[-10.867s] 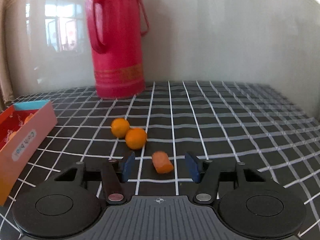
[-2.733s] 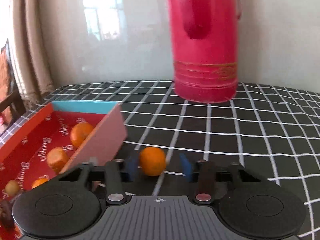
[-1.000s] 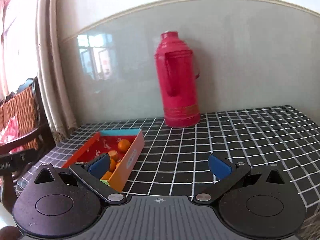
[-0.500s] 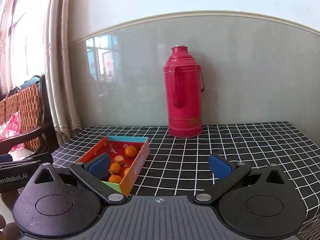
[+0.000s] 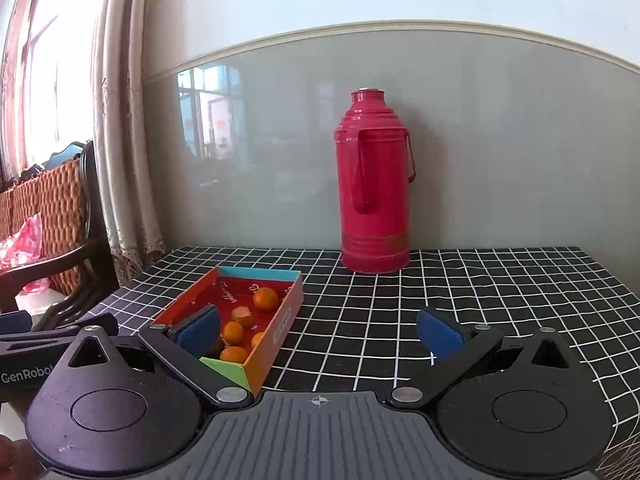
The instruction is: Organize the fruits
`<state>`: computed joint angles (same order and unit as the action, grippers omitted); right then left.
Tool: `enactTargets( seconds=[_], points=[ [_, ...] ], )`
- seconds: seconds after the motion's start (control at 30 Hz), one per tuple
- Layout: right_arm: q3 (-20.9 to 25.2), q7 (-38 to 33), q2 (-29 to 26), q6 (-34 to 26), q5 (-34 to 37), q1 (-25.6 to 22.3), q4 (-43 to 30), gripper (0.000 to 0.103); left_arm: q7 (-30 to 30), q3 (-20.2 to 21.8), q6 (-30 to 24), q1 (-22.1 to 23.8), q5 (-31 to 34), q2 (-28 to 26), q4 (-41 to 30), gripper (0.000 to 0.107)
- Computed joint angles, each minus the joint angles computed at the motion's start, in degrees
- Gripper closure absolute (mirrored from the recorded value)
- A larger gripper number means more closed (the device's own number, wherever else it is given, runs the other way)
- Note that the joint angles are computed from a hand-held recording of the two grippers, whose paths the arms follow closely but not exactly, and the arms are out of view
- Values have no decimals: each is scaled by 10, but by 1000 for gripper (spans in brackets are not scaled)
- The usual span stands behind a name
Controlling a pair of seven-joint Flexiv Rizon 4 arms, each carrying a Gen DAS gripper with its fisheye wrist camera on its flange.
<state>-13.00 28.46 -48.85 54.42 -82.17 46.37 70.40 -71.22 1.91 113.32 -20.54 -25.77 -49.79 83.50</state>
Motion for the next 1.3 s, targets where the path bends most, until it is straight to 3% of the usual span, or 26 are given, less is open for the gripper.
enactTargets(
  seconds=[0.2, 0.67, 1.3],
  points=[
    [0, -20, -7, -7, 16, 2, -11, 0, -1, -3, -10, 4, 6, 2, 1, 9],
    [-7, -36, -14, -18, 35, 10, -20, 0, -4, 47, -33, -30, -17, -6, -14, 9],
    [-7, -46, -16, -32, 45, 15, -25, 0, -14, 45, -44, -25, -10, -5, -15, 9]
  ],
)
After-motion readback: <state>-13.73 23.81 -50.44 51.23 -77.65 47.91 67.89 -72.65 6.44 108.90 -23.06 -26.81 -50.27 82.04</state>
